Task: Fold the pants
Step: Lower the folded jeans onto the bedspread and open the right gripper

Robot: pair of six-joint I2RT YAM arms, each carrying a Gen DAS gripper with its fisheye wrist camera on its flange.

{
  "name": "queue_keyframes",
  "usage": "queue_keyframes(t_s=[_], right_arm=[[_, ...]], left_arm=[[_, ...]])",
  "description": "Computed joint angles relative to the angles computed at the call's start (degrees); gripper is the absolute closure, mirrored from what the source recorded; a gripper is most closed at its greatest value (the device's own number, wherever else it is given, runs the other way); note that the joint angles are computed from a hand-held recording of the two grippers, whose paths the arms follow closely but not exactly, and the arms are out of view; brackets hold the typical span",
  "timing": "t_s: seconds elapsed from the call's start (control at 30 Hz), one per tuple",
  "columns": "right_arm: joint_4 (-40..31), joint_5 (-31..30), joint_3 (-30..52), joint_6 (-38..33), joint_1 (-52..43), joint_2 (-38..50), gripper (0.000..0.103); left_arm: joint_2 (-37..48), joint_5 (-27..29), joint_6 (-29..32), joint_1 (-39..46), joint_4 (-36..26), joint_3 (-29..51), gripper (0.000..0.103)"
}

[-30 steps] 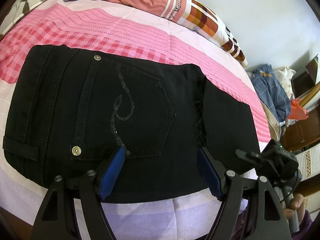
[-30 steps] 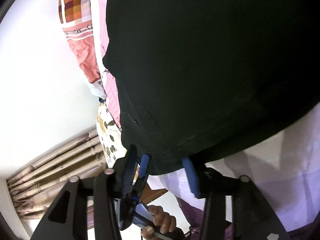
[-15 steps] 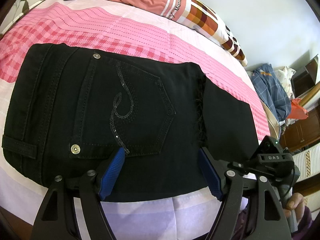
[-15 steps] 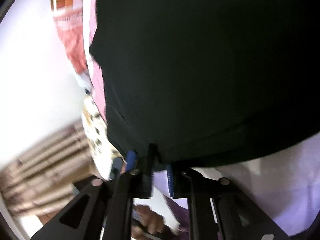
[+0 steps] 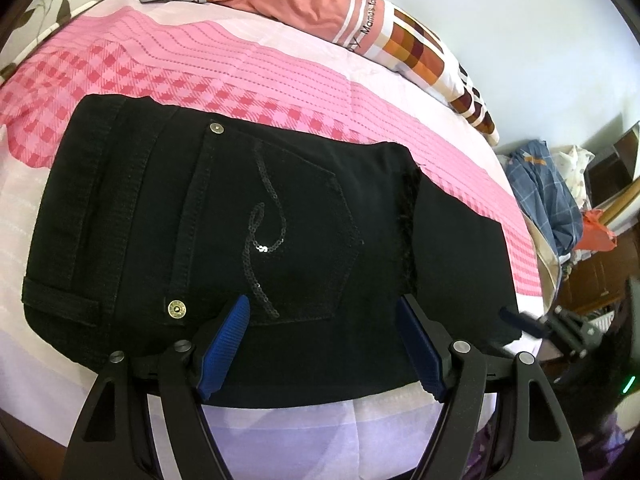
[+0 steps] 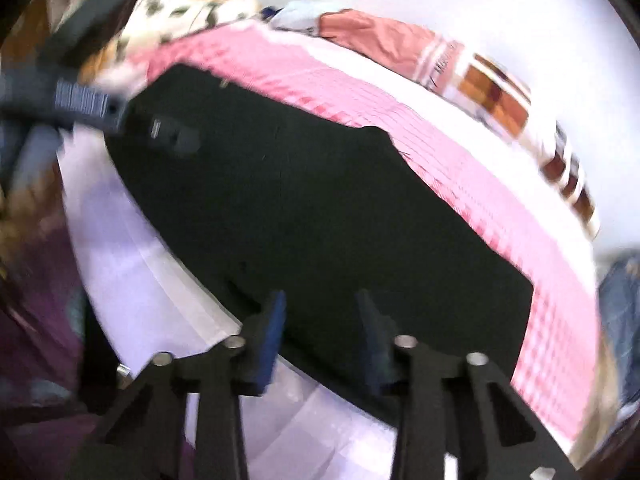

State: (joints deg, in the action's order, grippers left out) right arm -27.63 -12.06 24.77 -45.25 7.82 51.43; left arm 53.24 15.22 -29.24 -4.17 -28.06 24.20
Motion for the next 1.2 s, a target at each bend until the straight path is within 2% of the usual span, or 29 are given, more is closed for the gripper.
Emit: queue_keyframes(t_s=[0.07, 0.17, 0.27, 0.53, 0.63, 0.67, 0.73, 0.8, 0.87, 0.93, 1.07, 1.13, 1.2], right_arm=[[4.9, 3.0, -3.5, -1.2, 2.6, -2.3, 0.078], [5.8, 3.7, -5.8, -2.6, 4.5, -5.3, 0.077], [10.4, 7.6, -8.3, -3.6, 7.6, -6.6, 0.077], [16.2, 7.0, -7.7, -3.6, 7.1, 1.5, 0.073], [16.7, 5.8, -6.5, -4.2, 6.2, 4.7, 0.078], [16.0, 4.5, -5.4, -4.0, 5.2, 6.5, 0.088], [13.9, 2.6, -2.9, -3.0, 3.7, 10.1, 0.099], [6.5, -4.6, 4.8, 0.0, -1.8, 18.3, 0.099], [4.5, -6.0, 6.9, 0.4, -2.9, 20.3, 0.100], [-1.5, -10.1, 12.4, 2.0, -5.9, 25.6, 0.101], [-5.5, -13.4, 16.2, 2.6, -7.8, 30.0, 0.101], [-5.6, -13.5, 16.1, 2.1, -7.6, 29.6, 0.099], [-4.3, -13.5, 12.4, -1.2, -6.9, 22.7, 0.095]], left_arm=[[0.1, 0.3, 0.2, 0.3, -0.2, 0.2, 0.027], [0.6, 0.2, 0.3, 0.3, -0.2, 0.3, 0.027], [1.4, 0.3, 0.4, 0.4, 0.2, 0.4, 0.027], [1.9, 1.1, 0.6, 1.3, 0.8, -0.1, 0.027], [2.2, 1.8, 0.9, 2.1, 1.0, -0.3, 0.027], [2.4, 2.1, 1.0, 2.4, 1.0, -0.2, 0.027], [2.5, 2.8, 1.3, 3.1, 0.9, -0.1, 0.027], [2.6, 3.4, 1.4, 3.6, 0.6, 0.1, 0.027], [2.3, 3.9, 1.5, 4.2, 0.3, 0.1, 0.027], [2.4, 4.5, 2.0, 4.9, 0.2, 0.1, 0.027], [2.6, 4.5, 2.1, 4.9, 0.3, 0.2, 0.027], [2.7, 4.5, 2.1, 4.9, 0.2, 0.2, 0.027], [2.6, 4.5, 2.2, 5.0, 0.2, 0.2, 0.027]])
